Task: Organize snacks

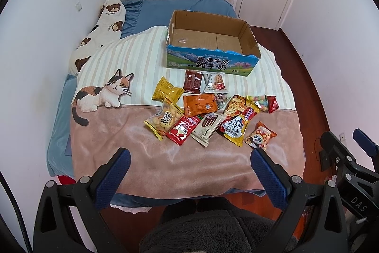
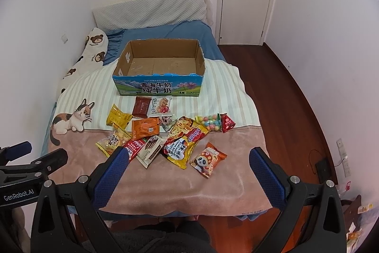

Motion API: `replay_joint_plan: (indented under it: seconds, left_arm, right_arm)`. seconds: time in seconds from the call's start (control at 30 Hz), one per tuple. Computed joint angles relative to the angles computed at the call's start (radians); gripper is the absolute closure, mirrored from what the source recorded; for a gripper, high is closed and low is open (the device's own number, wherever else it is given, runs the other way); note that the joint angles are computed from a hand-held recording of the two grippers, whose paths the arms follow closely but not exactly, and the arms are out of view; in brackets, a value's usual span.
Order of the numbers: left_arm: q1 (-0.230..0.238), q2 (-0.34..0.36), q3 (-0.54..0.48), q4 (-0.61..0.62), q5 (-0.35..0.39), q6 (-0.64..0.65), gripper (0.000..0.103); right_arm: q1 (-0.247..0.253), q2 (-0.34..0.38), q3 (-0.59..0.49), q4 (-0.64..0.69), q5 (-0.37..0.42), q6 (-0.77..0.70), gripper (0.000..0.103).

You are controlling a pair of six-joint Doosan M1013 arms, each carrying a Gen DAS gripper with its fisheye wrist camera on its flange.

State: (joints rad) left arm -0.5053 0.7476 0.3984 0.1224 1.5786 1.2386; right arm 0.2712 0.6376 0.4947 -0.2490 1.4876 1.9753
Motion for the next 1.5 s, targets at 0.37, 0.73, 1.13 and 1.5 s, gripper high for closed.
replay_joint_plan:
  seconds: [0.37,0.73,1.13,1.5]
  left_arm:
    - [0.000,-0.010,0.018,0.000,-0.013,0.001,0.000]
    - [-0.001,-0.006,0.009,0.002,-0.007,0.003,0.000]
    - [0.000,-0.012,0.021,0.001,-0.014,0.000,0.000]
    - [0.000,-0.005,0.011,0.001,-0.011,-0.001,0.000]
  right_arm:
    - [0.002,0.009,-0.025,0.000,0.009,-0.007,0.000]
    - [0.005,0.010,-0.028,-0.003,0.011,-0.006,0.000]
    - [0.005,0.022,-0.046,-0.005,0.017,-0.013,0.000]
    - [0.001,0.025,-0.050,-0.002,0.020,-0.013,0.000]
